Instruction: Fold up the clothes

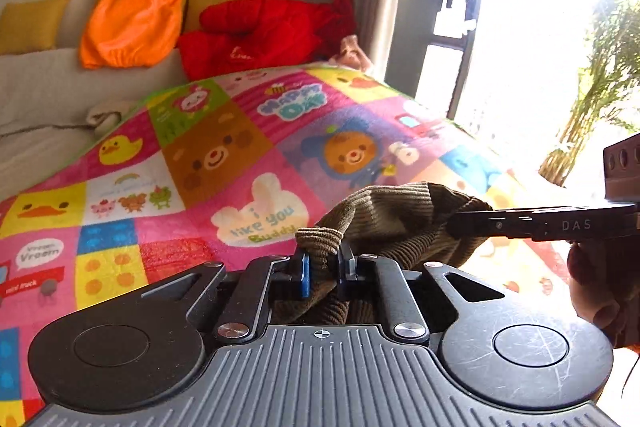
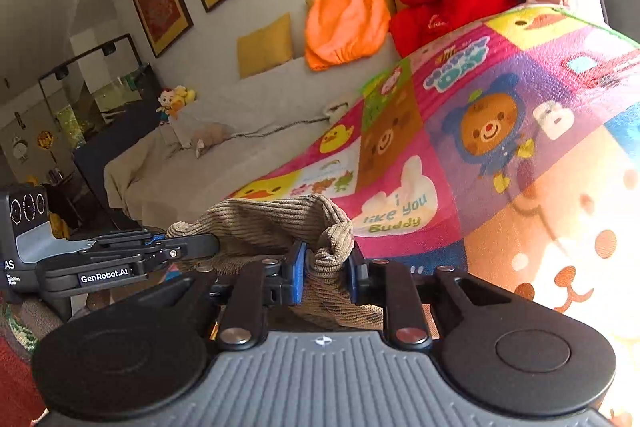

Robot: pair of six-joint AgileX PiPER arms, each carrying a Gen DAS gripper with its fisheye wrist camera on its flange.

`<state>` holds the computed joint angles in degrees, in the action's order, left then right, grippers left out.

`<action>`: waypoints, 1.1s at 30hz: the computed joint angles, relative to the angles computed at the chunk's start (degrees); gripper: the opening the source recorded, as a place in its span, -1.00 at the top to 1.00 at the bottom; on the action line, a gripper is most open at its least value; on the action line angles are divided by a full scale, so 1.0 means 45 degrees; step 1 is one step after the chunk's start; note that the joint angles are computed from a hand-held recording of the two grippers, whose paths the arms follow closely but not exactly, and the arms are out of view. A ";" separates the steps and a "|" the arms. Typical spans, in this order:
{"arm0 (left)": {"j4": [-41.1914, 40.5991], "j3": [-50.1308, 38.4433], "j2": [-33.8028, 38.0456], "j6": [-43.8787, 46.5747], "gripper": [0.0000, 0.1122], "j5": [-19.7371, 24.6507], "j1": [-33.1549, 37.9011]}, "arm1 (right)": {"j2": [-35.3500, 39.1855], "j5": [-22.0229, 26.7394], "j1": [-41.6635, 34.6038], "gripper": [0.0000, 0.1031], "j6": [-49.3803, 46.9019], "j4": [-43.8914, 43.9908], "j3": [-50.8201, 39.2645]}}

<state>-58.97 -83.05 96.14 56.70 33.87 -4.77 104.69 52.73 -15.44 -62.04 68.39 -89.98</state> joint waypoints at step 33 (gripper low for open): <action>-0.0945 0.3244 0.0294 0.3715 -0.28 0.1364 -0.0892 | -0.8584 0.3237 -0.6503 -0.22 -0.7022 -0.0590 1.1399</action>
<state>-63.23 -68.45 97.47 73.42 40.01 -8.79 66.06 67.30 -44.70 -93.64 65.74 -38.68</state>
